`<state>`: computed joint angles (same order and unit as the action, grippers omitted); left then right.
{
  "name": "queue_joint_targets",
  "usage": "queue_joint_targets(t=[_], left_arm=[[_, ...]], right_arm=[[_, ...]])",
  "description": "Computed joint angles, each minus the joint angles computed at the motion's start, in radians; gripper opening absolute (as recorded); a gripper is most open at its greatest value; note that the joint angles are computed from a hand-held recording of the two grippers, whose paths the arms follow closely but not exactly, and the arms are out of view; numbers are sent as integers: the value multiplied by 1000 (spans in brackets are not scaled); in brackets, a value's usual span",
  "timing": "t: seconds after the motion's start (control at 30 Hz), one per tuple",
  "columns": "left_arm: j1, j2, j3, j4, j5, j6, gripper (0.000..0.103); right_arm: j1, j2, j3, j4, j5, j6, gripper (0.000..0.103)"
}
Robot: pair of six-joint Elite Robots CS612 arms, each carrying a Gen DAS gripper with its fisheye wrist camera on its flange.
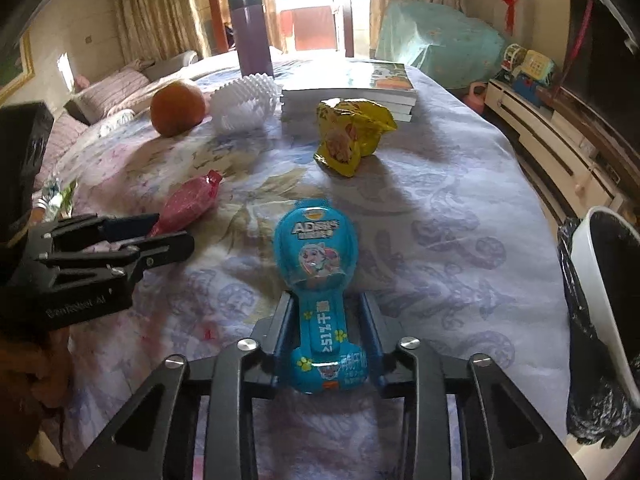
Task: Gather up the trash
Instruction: 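Grasp the pink brush-shaped candy with the left tool while the right tool grasps the blue AD candy pack, then carry the pink candy and blue candy pack over the trash bin with both tools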
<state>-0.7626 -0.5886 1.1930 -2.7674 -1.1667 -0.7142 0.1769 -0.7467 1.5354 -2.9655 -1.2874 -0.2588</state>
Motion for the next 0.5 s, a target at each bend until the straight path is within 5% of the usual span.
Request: queue_joint_targets(t=[0.1, 0.5], left_arm=[[1, -5, 12, -28, -34, -4, 20], [-14, -19, 39, -108, -114, 2, 19]], right_arm=[[-12, -8, 14, -5, 41, 48, 20], [-38, -42, 86, -68, 116, 140, 20]])
